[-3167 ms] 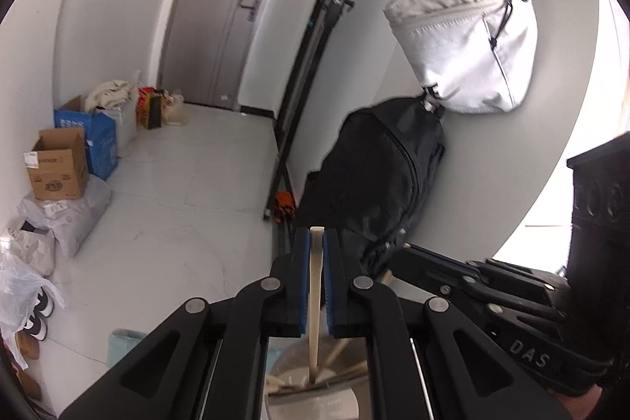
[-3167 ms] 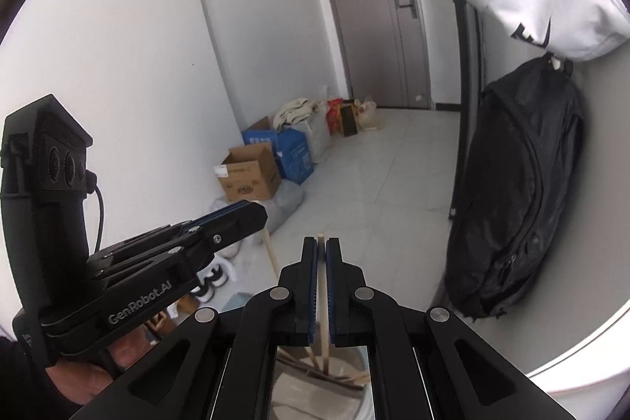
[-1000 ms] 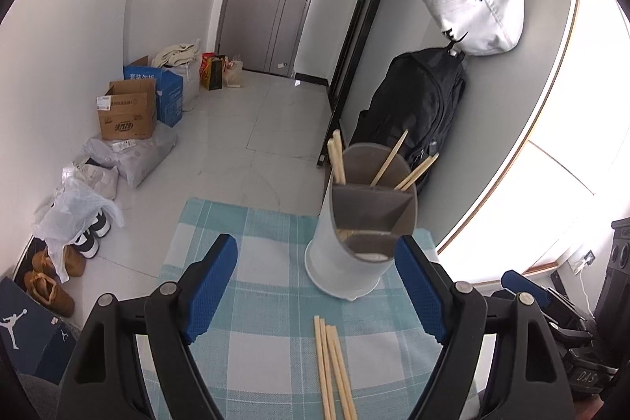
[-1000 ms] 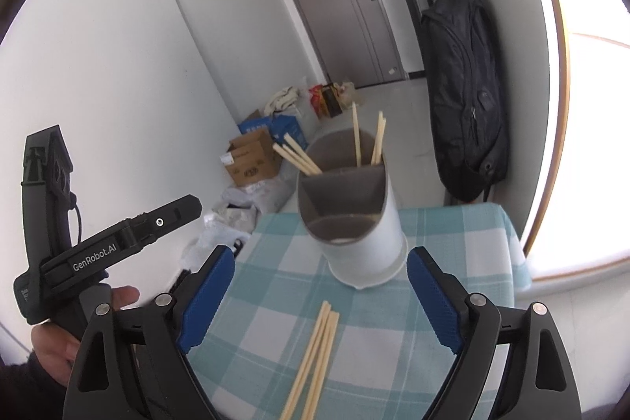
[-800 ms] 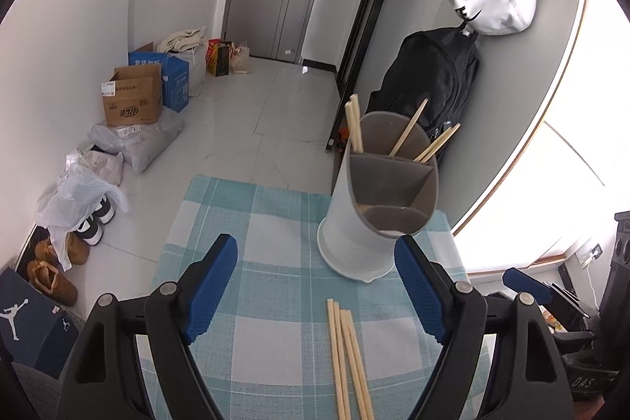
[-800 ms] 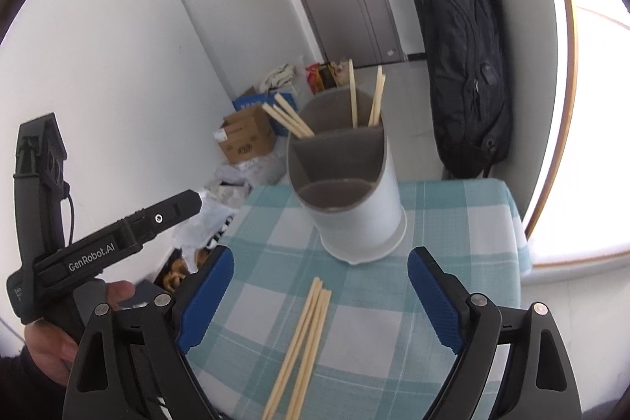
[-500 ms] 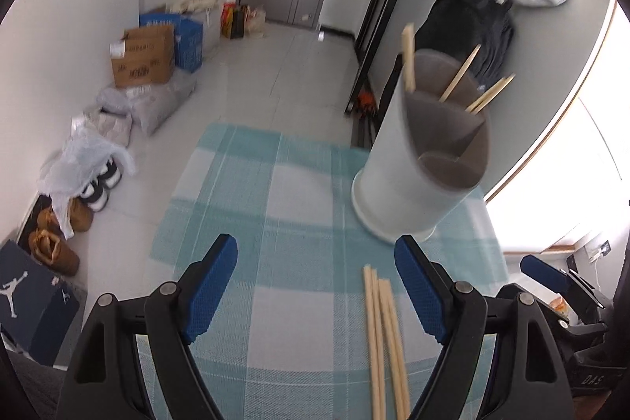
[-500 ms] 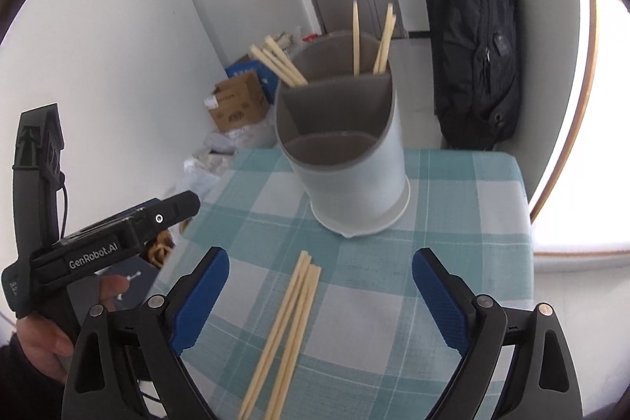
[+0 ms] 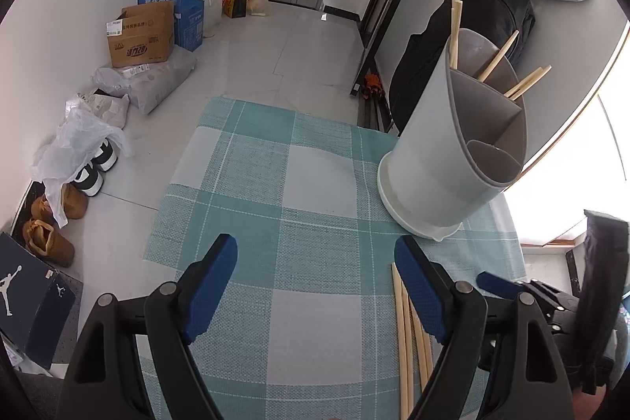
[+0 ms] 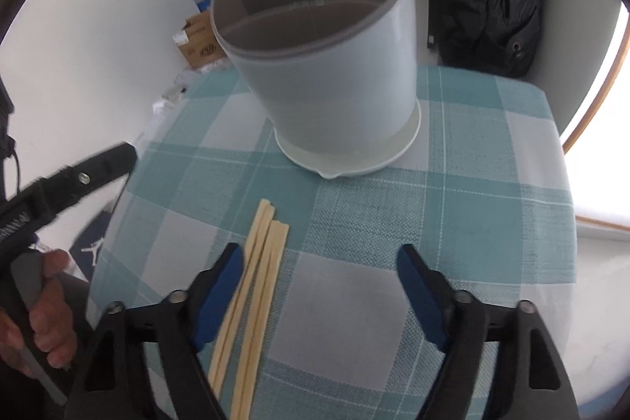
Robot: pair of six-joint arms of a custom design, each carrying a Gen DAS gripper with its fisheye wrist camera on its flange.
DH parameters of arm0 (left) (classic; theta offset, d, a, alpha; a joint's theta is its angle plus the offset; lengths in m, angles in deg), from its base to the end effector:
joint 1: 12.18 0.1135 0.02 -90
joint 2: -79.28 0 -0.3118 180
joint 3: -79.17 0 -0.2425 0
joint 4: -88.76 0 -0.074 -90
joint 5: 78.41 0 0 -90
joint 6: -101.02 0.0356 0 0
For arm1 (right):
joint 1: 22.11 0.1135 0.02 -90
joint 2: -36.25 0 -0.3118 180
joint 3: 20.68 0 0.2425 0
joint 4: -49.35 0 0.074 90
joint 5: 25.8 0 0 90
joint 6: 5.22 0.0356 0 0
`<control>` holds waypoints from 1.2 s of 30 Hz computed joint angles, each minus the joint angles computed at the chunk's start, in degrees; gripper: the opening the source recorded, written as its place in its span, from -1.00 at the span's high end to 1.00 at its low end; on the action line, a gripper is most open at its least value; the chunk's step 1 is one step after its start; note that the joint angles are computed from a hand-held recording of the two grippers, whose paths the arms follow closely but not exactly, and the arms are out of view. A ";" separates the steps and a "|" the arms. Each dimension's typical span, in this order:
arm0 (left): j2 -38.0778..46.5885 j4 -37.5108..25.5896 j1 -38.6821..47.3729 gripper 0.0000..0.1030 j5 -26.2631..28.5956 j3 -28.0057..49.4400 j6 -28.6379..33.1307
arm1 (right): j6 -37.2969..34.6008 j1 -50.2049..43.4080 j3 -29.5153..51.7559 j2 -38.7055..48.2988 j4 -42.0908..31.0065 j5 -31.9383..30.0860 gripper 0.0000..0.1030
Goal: Organize utensils
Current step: 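Move both open tools back and lower the right tool to the bundle, then close the right tool on a chopstick from the bundle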
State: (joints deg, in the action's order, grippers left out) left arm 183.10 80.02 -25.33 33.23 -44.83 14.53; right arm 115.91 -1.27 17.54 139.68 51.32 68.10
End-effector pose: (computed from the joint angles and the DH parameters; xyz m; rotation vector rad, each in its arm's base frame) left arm 0.3050 -0.0847 0.1472 0.5122 2.4917 -0.5478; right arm 0.2283 0.0843 0.0988 0.2625 2.6729 0.1977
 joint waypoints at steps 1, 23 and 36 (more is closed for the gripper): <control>0.29 -0.39 0.45 -0.53 0.30 0.36 0.29 | -0.20 -0.11 0.49 0.98 -0.16 -0.51 -0.24; 2.61 -5.07 3.97 -0.54 1.10 4.22 0.46 | -5.82 7.80 8.14 3.18 -12.77 9.18 0.47; 1.93 -6.18 6.53 -0.54 2.74 4.32 -0.33 | -0.75 11.06 16.64 8.25 -23.33 10.65 0.60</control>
State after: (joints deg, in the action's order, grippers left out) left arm 185.03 73.85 -18.80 35.97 -40.51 14.20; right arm 115.16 9.79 34.17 147.93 27.99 78.75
